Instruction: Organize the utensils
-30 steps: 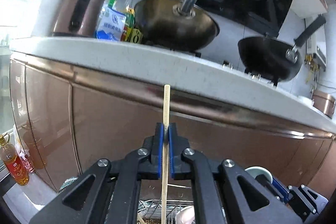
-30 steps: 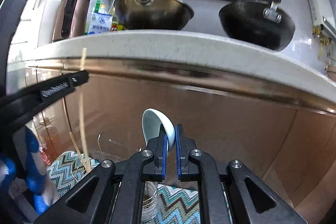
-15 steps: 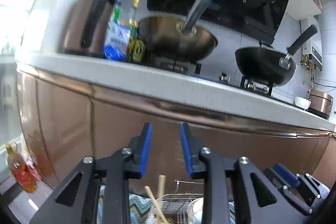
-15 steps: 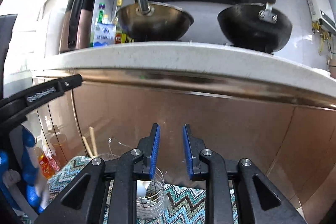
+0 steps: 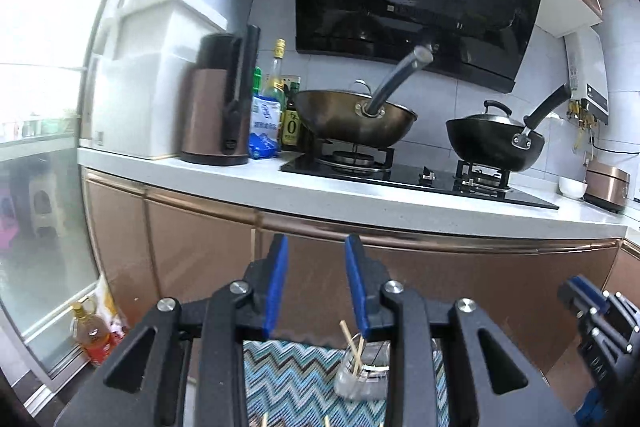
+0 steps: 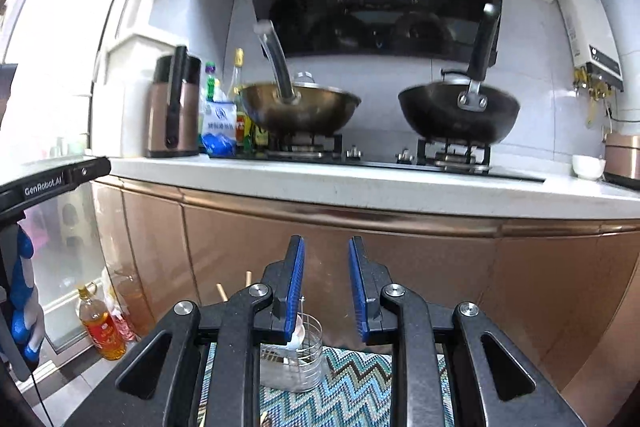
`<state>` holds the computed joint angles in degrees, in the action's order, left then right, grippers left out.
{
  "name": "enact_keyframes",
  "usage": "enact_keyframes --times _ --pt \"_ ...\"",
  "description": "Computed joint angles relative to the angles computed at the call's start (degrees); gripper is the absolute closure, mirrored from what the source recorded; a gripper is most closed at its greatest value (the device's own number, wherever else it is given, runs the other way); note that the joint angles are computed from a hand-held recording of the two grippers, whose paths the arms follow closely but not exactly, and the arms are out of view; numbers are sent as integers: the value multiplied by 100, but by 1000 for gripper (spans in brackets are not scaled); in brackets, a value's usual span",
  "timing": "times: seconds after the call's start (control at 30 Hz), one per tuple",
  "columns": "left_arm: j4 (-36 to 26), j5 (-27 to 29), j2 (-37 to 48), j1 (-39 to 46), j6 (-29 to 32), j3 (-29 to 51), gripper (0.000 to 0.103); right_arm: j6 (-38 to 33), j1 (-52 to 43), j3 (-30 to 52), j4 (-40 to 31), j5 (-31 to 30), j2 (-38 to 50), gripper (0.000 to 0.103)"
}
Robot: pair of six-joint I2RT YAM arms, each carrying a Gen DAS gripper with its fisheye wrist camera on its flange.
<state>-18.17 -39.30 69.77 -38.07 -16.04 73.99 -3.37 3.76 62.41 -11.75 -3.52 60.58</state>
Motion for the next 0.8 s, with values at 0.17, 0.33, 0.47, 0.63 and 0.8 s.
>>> enact_keyframes --times 0.17,0.33,0.47,0.63,0.8 --pt "-906 -376 -625 -404 -226 -61 75 79 8 -8 -634 -73 -725 78" --pt "-1797 -499 -1179 -759 -710 -250 75 143 101 -140 -1059 -93 -1286 75" --pt "-2304 -763 -1494 -1024 -1091 -451 75 172 275 -299 -1306 -8 -1637 73" --pt "-2764 -852 -1741 -1143 -1515 -689 75 270 252 -510 -1448 -88 -1865 73" --pt "-2956 -959 -1959 -1212 -1824 -937 75 442 -16 -816 -1543 -313 -2103 72"
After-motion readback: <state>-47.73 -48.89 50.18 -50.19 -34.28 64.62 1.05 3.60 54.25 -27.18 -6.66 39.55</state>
